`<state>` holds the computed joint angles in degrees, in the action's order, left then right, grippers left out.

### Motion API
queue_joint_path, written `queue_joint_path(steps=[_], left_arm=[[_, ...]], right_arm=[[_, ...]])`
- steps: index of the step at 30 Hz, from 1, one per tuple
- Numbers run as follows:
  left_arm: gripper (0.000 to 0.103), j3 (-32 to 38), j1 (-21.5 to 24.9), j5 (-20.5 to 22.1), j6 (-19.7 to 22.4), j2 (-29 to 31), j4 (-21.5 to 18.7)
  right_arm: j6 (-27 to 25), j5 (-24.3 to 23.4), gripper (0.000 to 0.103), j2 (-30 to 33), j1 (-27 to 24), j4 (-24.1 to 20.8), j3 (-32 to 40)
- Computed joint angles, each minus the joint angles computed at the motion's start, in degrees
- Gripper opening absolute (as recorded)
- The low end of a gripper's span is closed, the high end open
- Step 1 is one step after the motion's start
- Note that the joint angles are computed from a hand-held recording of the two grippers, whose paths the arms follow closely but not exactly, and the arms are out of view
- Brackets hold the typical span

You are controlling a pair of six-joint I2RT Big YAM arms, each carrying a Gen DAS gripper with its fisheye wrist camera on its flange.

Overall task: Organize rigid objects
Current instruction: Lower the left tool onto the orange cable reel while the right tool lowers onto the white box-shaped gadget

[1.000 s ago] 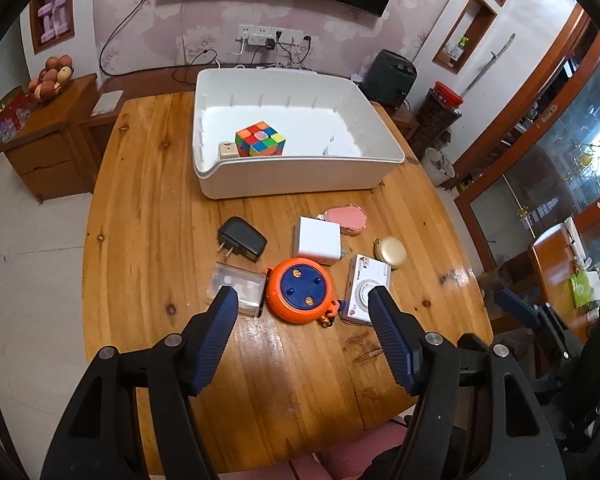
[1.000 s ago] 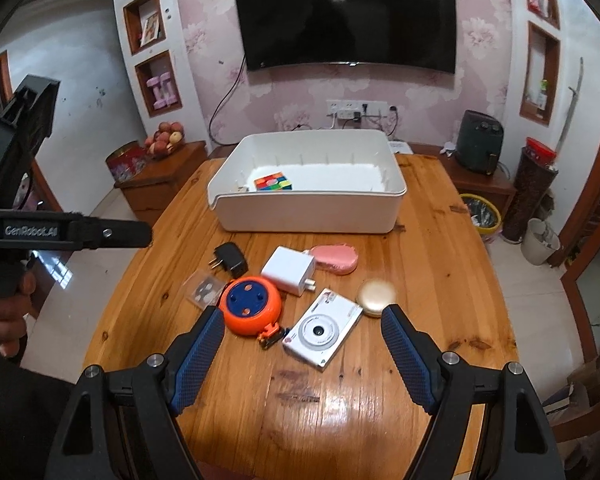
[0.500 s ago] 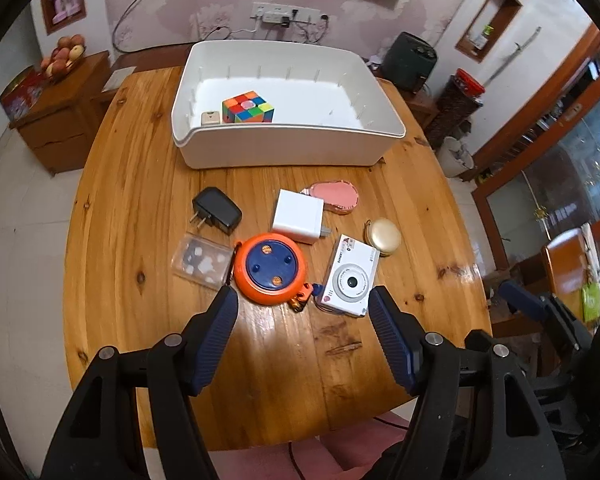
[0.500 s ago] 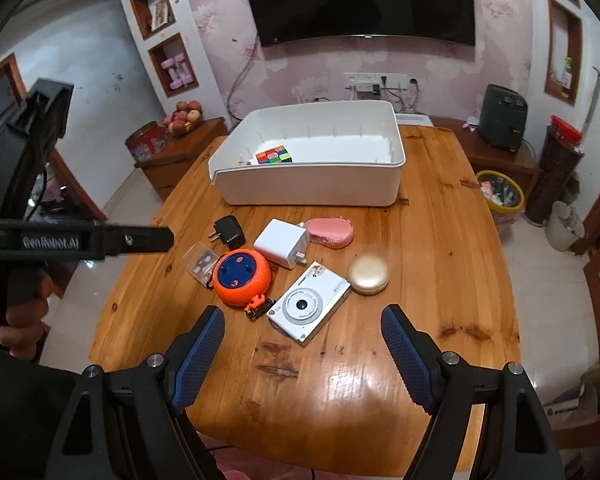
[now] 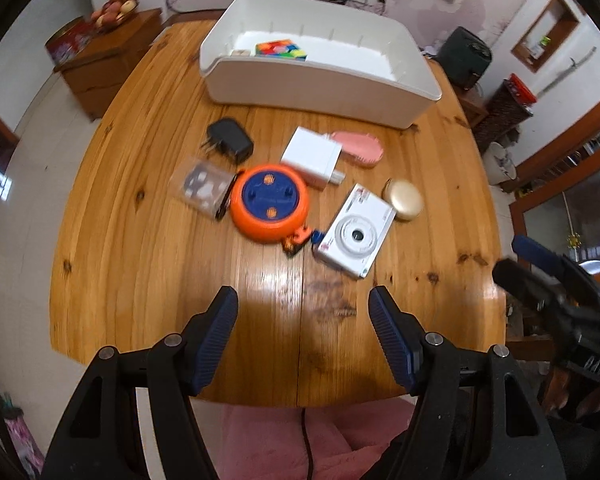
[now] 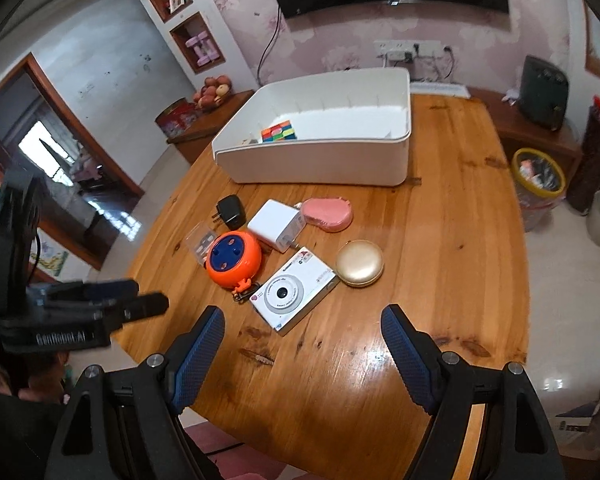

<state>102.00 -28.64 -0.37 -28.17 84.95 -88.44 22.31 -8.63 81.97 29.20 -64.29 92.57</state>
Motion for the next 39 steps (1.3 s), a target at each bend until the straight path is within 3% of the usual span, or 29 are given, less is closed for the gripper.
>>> queue_joint_path(steps=[8, 18, 23, 29, 39], left_arm=[[0.072, -1.0, -1.0, -3.2, -4.8, -1.4, -1.3], [0.072, 1.0, 0.2, -4.7, -6.5, -0.4, -2.4], [0.071, 3.2, 2.5, -2.5, -8.5, 1.0, -1.9], [0.072, 4.9, 6.4, 4.3, -13.8, 3.1, -1.1], [0.072, 4.1, 10.8, 11.4, -20.3, 5.4, -0.6]], right_arm=[[0.9, -8.7, 0.081, 3.3, -2.1, -0.9, 1.8], [2.8, -14.0, 0.081, 8.2, -2.6, -4.9, 5.8], [3.5, -17.3, 0.081, 11.0, -3.0, -7.5, 8.2], [5.0, -20.0, 0.081, 14.1, -3.5, -10.6, 11.3], [10.0, -23.1, 0.081, 19.9, -4.4, -16.4, 17.2]])
